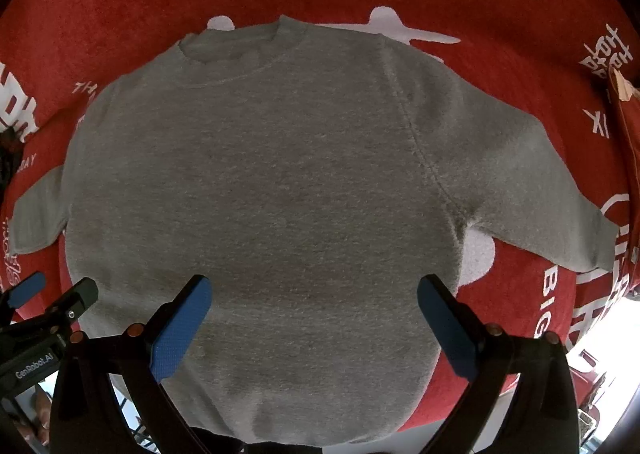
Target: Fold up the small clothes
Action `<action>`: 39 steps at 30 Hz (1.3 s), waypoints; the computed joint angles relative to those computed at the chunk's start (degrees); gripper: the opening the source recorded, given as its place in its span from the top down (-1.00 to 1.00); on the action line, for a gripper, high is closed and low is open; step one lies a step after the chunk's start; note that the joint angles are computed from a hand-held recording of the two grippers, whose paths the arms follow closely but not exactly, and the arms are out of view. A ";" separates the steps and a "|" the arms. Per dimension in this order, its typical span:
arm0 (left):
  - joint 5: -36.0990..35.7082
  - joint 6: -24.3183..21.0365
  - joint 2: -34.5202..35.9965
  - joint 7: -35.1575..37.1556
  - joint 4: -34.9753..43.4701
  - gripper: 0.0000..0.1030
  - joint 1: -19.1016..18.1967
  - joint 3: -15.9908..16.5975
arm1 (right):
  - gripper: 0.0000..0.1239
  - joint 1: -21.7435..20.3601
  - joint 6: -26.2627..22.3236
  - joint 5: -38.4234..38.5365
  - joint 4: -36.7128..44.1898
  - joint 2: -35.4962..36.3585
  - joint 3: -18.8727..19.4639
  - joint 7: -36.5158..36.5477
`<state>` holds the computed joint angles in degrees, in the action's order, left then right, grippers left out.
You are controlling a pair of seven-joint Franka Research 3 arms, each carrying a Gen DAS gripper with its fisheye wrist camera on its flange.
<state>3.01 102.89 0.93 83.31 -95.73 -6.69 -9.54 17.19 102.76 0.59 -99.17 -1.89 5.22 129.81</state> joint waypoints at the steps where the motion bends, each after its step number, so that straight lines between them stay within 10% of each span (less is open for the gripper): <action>1: -0.06 -0.05 -0.05 0.05 -0.05 -1.00 0.05 0.03 | -0.65 0.05 -0.08 -0.09 0.10 0.06 0.04 0.09; 39: -0.93 -1.29 0.59 -0.26 0.67 -1.00 1.36 0.70 | -0.65 1.34 -1.47 -0.18 3.47 2.51 0.22 1.54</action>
